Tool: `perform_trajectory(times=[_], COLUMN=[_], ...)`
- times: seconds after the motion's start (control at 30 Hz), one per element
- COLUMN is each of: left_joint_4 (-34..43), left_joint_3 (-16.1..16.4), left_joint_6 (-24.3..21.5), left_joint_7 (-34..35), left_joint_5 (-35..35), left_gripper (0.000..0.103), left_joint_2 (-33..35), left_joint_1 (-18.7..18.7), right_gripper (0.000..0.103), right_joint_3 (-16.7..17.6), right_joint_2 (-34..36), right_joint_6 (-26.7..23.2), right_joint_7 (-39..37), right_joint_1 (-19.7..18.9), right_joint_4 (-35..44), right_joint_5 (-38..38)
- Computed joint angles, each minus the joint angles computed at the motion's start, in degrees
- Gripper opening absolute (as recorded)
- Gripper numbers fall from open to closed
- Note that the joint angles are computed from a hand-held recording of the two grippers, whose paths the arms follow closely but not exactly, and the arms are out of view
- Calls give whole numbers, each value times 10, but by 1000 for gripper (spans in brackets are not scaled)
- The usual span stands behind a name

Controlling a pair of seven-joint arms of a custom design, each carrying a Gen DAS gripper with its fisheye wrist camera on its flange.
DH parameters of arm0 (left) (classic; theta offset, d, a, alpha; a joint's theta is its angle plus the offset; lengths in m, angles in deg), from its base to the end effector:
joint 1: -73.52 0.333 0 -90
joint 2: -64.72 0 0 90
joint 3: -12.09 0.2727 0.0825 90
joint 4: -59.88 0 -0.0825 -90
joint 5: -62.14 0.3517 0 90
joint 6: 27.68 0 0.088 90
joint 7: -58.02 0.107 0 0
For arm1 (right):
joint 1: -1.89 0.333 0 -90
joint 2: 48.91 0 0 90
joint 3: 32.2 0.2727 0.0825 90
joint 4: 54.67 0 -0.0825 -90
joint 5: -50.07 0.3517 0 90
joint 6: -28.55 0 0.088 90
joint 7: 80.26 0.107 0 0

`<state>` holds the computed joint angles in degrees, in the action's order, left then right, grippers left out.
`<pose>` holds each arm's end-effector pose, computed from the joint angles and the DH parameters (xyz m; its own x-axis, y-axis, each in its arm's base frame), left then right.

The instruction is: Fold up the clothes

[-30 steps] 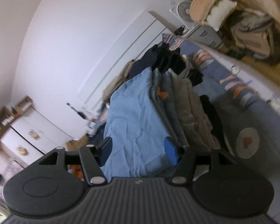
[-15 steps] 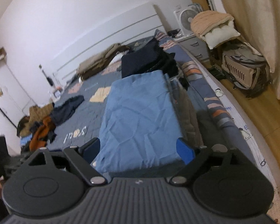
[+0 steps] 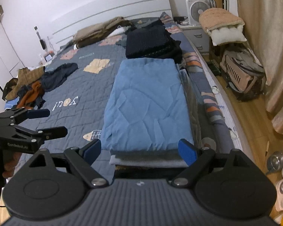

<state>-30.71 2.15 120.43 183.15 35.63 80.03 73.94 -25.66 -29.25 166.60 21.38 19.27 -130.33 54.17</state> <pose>0.6427 -0.0861 0.5372 -0.4594 -0.8865 0.0560 -0.6176 0.2735 -0.7374 0.6125 0.2564 0.5939 0.2411 -0.9395 -0.2434 -0.7680 -0.0313 -0.6397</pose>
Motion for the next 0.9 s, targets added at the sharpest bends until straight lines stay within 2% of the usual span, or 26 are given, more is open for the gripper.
perform_trajectory(times=[0.23,0.37,0.5,0.57,0.67,0.77,0.9], left_joint_4=[15,14,49,90,137,148,147], left_joint_3=[6,6,-8,-11,-13,-15,-21], left_joint_6=[-32,-28,-39,-67,-91,-93,-106], left_joint_7=[3,11,52,52,27,16,14], left_joint_5=[26,29,-50,-78,-90,-84,-86], left_gripper=[103,103,103,103,103,103,103], left_joint_2=[-9,-14,12,42,83,99,106], left_joint_1=[-1,-1,25,37,46,48,56], right_gripper=[88,88,88,88,88,88,88], right_joint_3=[2,2,5,9,11,10,17], right_joint_2=[-8,-14,-23,-25,-13,18,88], right_joint_6=[-34,-42,-8,15,45,74,77], right_joint_7=[15,12,13,10,13,27,23], right_joint_1=[5,12,5,-1,0,5,5], right_joint_4=[19,22,-4,-19,-29,-20,46], right_joint_5=[4,-2,22,44,51,44,37])
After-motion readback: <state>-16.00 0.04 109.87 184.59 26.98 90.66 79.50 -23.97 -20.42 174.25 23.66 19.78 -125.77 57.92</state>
